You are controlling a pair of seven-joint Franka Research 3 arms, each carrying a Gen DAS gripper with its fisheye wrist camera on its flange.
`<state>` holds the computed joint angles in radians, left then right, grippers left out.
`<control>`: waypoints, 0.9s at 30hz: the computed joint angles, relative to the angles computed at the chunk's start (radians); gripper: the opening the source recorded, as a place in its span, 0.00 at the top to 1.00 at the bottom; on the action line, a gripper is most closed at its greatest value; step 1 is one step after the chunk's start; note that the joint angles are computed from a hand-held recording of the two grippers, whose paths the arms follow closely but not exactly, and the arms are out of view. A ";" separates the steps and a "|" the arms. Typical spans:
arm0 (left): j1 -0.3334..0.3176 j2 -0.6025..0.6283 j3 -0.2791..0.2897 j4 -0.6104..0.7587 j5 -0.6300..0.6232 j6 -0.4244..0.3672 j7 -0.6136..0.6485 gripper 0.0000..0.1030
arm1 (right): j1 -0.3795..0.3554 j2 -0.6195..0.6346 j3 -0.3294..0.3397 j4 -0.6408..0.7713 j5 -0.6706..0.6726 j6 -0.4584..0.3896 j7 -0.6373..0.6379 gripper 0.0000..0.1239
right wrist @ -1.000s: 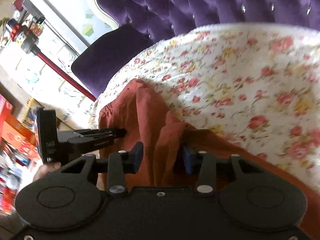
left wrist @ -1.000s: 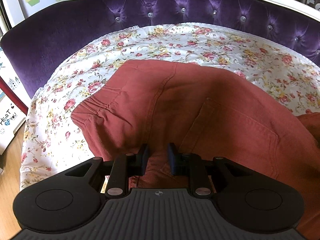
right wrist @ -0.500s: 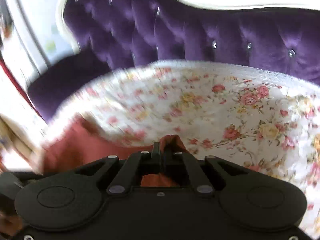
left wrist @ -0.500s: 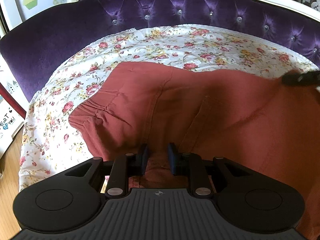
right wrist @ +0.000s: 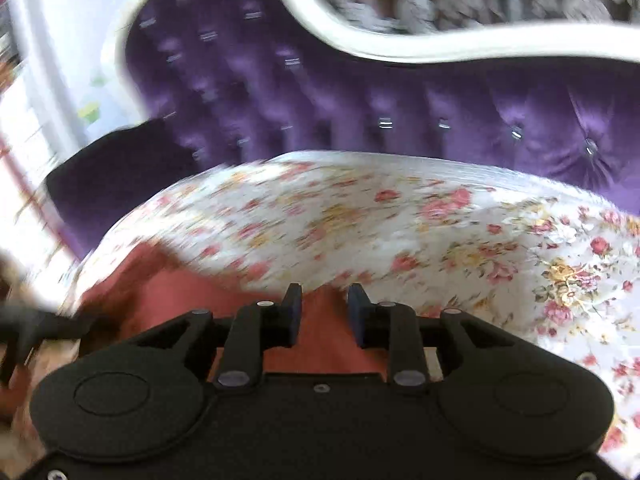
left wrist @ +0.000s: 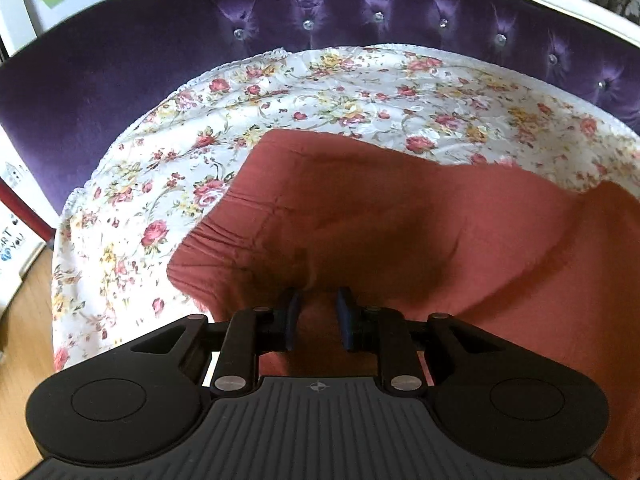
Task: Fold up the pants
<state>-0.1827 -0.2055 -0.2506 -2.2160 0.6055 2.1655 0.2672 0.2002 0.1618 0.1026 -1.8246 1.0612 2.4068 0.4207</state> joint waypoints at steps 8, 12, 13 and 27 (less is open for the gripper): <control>0.009 0.010 0.016 0.011 -0.038 0.010 0.088 0.81 | 0.057 -0.264 -0.006 -0.385 -0.157 -0.027 -0.230 0.74; 0.009 0.013 0.015 0.019 -0.042 -0.003 0.108 0.81 | 0.088 -0.367 -0.062 -0.485 -0.175 -0.060 -0.236 0.75; 0.008 0.016 0.013 0.029 -0.044 -0.017 0.110 0.81 | 0.085 -0.373 -0.078 -0.480 -0.174 -0.093 -0.210 0.78; -0.143 0.120 -0.073 0.129 -0.055 0.068 0.145 0.80 | -0.012 -0.355 -0.132 -0.528 -0.253 0.282 0.220 0.80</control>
